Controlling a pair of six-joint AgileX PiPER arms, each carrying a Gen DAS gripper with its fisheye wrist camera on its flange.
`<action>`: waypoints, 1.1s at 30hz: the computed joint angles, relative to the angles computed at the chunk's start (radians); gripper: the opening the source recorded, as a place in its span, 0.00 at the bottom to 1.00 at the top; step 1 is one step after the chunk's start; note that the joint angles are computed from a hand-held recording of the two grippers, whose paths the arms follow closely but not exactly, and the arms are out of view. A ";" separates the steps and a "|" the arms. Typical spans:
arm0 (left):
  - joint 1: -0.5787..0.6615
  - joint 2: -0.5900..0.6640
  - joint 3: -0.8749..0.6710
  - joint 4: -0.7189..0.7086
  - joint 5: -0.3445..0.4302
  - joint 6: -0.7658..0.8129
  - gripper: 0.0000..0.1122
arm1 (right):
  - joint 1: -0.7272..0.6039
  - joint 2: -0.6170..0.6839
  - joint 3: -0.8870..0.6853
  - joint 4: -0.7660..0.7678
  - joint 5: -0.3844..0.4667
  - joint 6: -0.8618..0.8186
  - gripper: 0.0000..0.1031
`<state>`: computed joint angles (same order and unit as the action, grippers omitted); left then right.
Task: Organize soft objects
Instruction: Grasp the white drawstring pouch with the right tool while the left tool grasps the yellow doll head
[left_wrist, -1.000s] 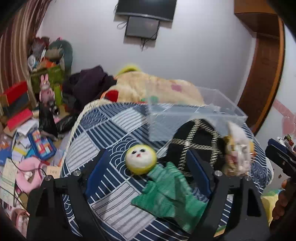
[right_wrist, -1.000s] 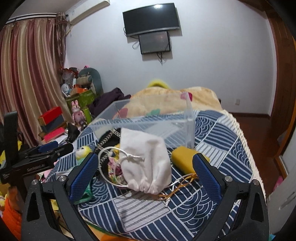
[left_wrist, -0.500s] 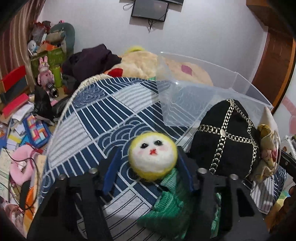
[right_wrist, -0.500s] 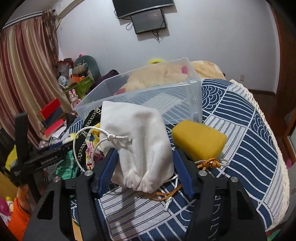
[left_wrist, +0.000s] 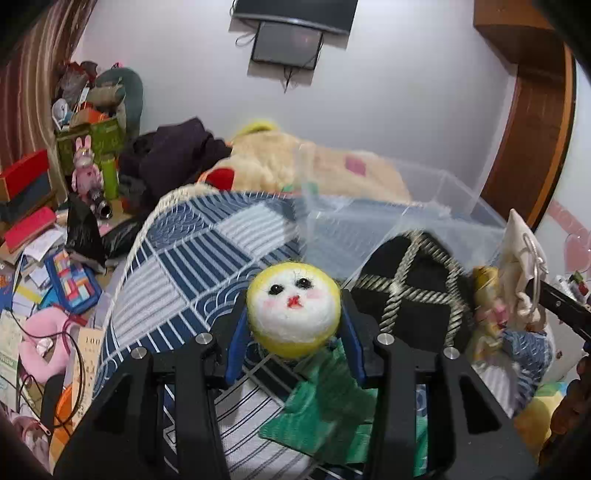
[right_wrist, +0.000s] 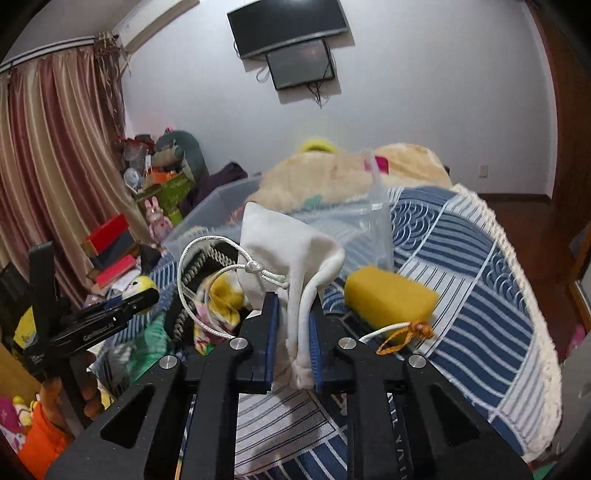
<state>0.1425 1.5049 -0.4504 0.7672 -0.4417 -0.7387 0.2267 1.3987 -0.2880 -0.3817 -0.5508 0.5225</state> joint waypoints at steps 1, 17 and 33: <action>0.002 -0.021 0.001 0.027 0.000 -0.029 0.40 | 0.000 -0.025 0.004 0.002 0.009 0.000 0.13; -0.098 -0.113 -0.207 0.300 0.066 -0.345 0.40 | 0.020 -0.160 -0.112 0.123 0.094 -0.162 0.13; -0.174 0.181 -0.547 0.877 0.152 -0.892 0.40 | -0.005 0.186 -0.428 -0.210 0.256 0.139 0.13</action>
